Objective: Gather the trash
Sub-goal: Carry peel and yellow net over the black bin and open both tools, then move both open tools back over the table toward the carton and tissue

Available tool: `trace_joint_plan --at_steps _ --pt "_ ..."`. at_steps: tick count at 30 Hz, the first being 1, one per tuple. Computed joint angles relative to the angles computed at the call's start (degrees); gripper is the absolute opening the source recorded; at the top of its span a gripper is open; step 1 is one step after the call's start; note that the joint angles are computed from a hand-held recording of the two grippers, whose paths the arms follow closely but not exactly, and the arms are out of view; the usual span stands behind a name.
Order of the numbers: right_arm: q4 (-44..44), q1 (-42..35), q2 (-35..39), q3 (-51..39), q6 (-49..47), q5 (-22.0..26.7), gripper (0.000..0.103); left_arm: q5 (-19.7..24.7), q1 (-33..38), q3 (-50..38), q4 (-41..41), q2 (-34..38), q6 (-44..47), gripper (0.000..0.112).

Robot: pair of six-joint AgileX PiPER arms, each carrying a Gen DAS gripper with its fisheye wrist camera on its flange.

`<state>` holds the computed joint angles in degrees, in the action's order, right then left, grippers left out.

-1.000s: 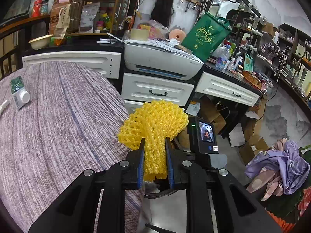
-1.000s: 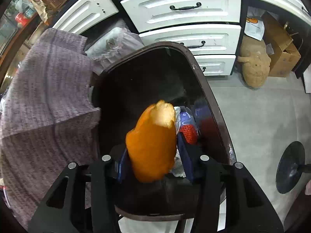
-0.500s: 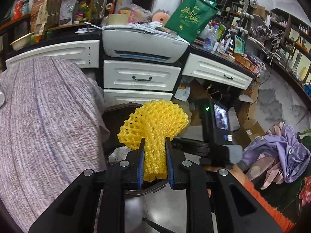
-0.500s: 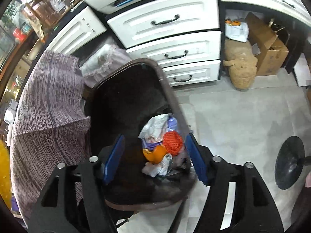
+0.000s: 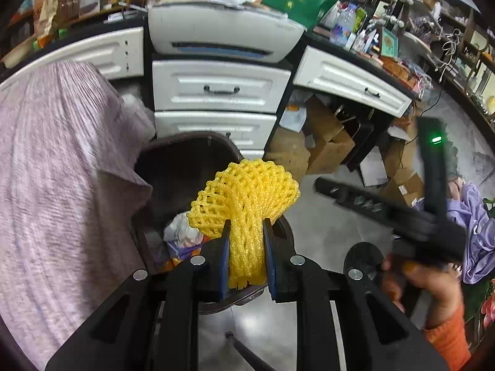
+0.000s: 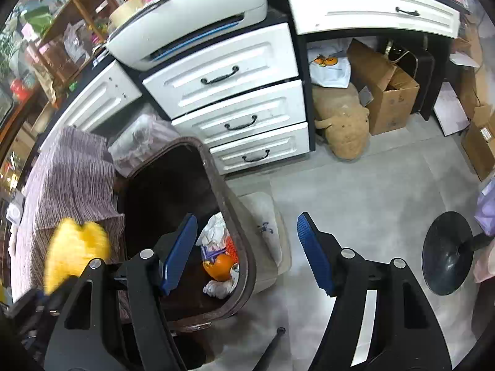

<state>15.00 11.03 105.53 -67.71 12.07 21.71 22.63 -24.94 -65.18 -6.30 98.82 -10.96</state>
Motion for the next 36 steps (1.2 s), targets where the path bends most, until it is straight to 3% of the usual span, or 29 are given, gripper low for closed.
trace_joint_plan --at_steps 13,16,18,21,29,36 --pt "1.93 -2.65 -2.44 3.43 -2.89 -1.42 0.068 2.35 -1.40 -5.37 4.96 8.07 -4.75 0.019" --pt "2.31 -2.64 -2.26 3.38 -3.06 -1.28 0.068 2.76 -1.35 -6.21 3.63 9.00 -3.43 0.033" --pt "2.23 -2.66 -2.23 3.39 -3.04 -1.35 0.068 2.19 -1.85 -6.15 5.66 8.96 -5.27 0.062" --pt "2.90 -2.79 -2.22 3.44 -3.44 -1.28 0.068 0.66 -1.93 -5.22 2.91 8.35 -2.02 0.079" --pt "-0.67 -2.49 -2.52 2.73 0.13 -0.69 0.073 -1.70 -3.34 -3.69 0.42 7.69 1.74 0.093" --pt "-1.85 -3.32 -3.31 2.71 0.99 -0.43 0.076 -3.83 -4.59 -0.36 -3.13 4.22 6.03 0.096"
